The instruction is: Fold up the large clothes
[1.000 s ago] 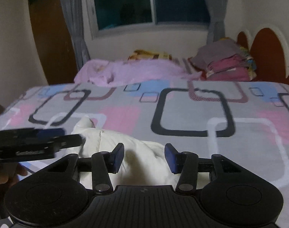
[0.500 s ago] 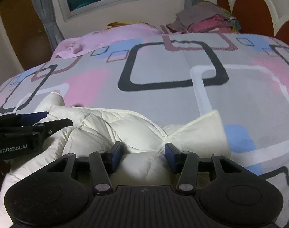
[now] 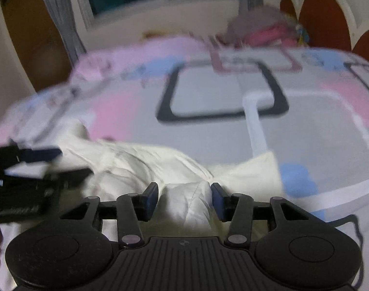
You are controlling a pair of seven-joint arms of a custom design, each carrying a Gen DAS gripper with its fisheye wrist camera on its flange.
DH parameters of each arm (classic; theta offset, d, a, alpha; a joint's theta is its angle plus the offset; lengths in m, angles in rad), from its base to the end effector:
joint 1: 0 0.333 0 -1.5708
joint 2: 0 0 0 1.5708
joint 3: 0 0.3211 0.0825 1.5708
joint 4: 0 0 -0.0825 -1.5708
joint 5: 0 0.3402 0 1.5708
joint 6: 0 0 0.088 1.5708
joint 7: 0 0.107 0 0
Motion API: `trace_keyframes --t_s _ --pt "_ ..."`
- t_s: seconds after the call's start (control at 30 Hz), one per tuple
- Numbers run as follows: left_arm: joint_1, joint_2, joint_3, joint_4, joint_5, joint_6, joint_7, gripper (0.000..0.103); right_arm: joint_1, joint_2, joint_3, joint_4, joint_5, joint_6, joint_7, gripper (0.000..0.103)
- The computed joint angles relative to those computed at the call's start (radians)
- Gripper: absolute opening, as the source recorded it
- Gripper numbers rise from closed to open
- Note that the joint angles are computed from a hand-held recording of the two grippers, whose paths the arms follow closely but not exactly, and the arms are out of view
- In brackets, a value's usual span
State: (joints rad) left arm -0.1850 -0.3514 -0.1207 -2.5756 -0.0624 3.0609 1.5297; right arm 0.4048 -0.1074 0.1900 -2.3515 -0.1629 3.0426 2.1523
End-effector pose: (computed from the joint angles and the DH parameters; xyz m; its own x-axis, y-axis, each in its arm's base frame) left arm 0.4064 -0.1277 0.5142 -0.2305 -0.9723 0.0385 -0.6601 0.1272 -0.7403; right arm 0.4078 0.2944 0.4998 0.2696 -0.9264 -0.2627 -0.7450 -0.0278 -0.6665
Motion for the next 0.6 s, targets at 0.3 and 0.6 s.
trace_keyframes --t_s 0.3,0.6 --pt "0.049 -0.184 -0.142 -0.234 0.039 0.091 -0.148 0.082 -0.119 -0.13 0.168 -0.223 -0.002 0.16 0.108 0.048" --pt "0.095 -0.185 -0.177 -0.215 0.142 0.033 -0.221 0.082 0.043 -0.132 0.028 -0.237 0.094 0.137 0.008 0.049"
